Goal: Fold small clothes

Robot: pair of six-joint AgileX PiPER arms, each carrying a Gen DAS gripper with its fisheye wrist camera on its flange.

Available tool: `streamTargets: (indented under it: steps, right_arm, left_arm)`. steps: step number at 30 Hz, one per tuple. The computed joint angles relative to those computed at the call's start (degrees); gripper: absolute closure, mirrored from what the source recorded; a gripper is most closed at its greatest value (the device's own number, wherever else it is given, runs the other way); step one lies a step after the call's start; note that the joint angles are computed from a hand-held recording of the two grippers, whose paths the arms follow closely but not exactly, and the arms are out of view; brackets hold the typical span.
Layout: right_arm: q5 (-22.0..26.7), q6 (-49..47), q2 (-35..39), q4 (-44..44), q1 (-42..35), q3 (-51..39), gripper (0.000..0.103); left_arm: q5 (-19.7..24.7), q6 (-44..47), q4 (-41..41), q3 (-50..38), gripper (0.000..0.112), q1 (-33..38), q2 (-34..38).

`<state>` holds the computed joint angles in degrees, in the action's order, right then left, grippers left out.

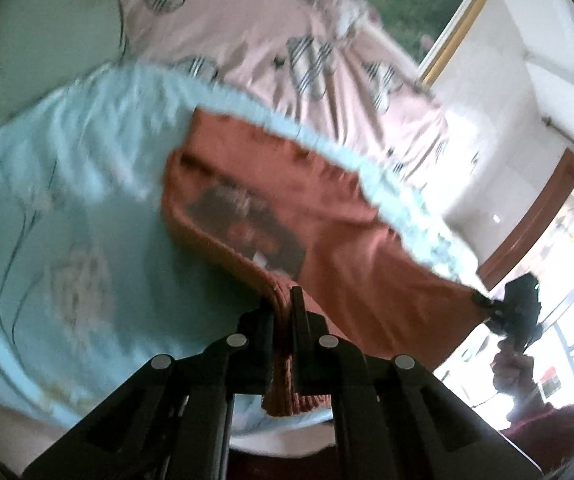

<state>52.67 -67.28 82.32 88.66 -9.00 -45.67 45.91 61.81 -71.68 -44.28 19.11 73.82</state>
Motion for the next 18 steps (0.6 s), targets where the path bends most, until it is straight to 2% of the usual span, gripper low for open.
streamTargets:
  steps: [2,9,14,18]
  right_arm:
    - [-1.10,-0.46,1.13,1.41,0.09,-1.96,0.096]
    - [-9.11,2.60,8.71,3.49,2.74,-13.84,0.096]
    - [-13.09,11.52,16.76,-3.86,4.67,-28.35,0.096]
    - [-14.37,22.31,24.27,-13.96,5.71,-42.38,0.095]
  left_arm:
    - [-0.95,-0.68,-0.48,-2.31,0.107,-0.80,0.63]
    - [-9.70,-2.87,-3.14,-13.23,0.107,-6.28,9.72]
    - [-14.43,-10.94,1.44,-24.25,0.107,-9.13,17.12]
    - [-17.47,-20.12,10.26,-34.66,0.107,-11.58,22.94]
